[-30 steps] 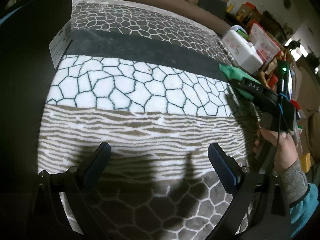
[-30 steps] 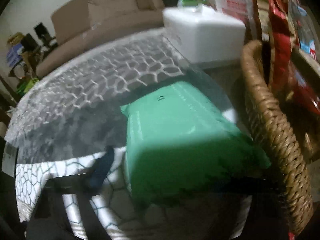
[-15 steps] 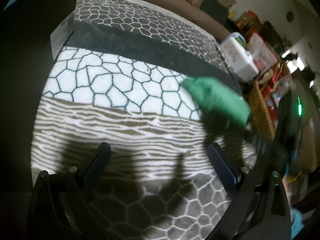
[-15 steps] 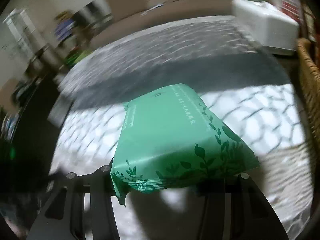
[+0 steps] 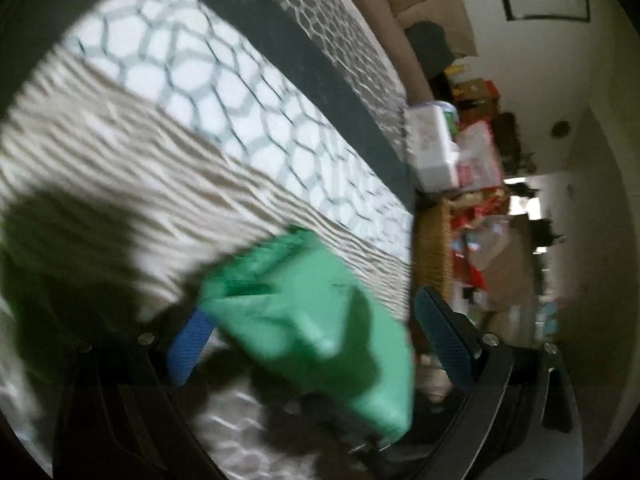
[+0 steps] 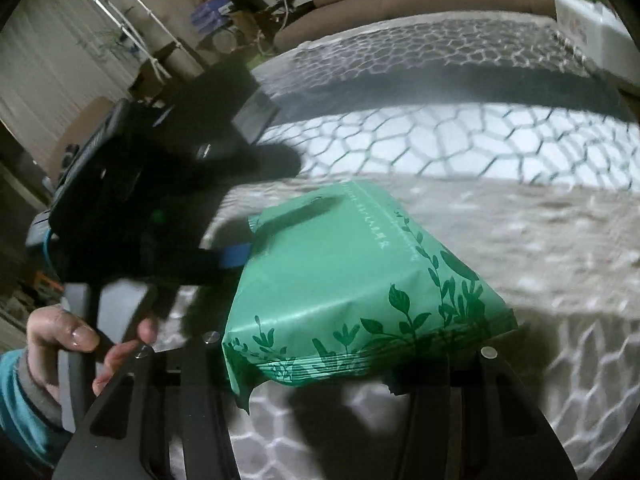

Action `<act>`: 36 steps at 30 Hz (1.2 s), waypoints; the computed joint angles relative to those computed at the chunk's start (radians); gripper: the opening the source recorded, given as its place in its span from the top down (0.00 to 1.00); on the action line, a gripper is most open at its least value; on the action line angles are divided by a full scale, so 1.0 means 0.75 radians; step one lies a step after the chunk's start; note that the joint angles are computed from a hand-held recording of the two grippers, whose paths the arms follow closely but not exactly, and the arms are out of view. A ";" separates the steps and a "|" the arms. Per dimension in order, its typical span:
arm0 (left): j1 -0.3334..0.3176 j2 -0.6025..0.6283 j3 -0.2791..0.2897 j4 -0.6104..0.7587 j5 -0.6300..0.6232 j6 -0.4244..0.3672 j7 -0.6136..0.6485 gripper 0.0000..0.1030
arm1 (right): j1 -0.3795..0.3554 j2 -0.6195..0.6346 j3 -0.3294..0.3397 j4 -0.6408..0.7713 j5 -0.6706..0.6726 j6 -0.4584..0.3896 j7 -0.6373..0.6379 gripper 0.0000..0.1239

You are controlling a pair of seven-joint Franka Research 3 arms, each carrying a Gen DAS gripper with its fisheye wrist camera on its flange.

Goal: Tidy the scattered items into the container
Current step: 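Lift the green pack and carry it over the container with the right gripper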

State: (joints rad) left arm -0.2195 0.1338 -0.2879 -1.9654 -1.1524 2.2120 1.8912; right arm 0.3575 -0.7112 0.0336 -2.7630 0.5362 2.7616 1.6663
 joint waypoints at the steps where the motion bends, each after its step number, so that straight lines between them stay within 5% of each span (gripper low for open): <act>1: -0.004 -0.018 -0.003 -0.013 -0.001 0.005 -0.005 0.11 | -0.005 -0.003 0.028 0.003 -0.011 0.002 0.019 0.59; 4: -0.007 -0.068 0.008 -0.041 -0.007 0.026 0.033 0.56 | -0.021 -0.023 0.050 0.019 -0.052 0.005 0.041 0.59; 11: 0.029 -0.160 0.078 0.001 -0.099 -0.075 0.058 0.58 | 0.006 0.032 0.019 0.213 -0.108 -0.059 -0.052 0.59; 20: 0.159 -0.161 0.203 0.199 -0.007 -0.174 0.050 0.58 | 0.112 0.470 -0.005 0.725 -0.020 -0.117 -0.294 0.59; 26: 0.301 -0.036 0.240 0.348 0.092 -0.201 0.007 0.58 | 0.072 0.912 0.058 1.205 -0.036 -0.320 -0.380 0.59; 36: 0.442 0.235 0.151 0.532 0.225 -0.093 -0.098 0.58 | 0.044 1.501 0.095 1.927 -0.334 -0.744 -0.284 0.60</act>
State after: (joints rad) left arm 0.1119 0.3103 -0.1750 -1.5661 -0.9835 2.1419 1.8178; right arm 0.3905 0.4148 0.1049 -1.3178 0.2854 2.2039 1.4535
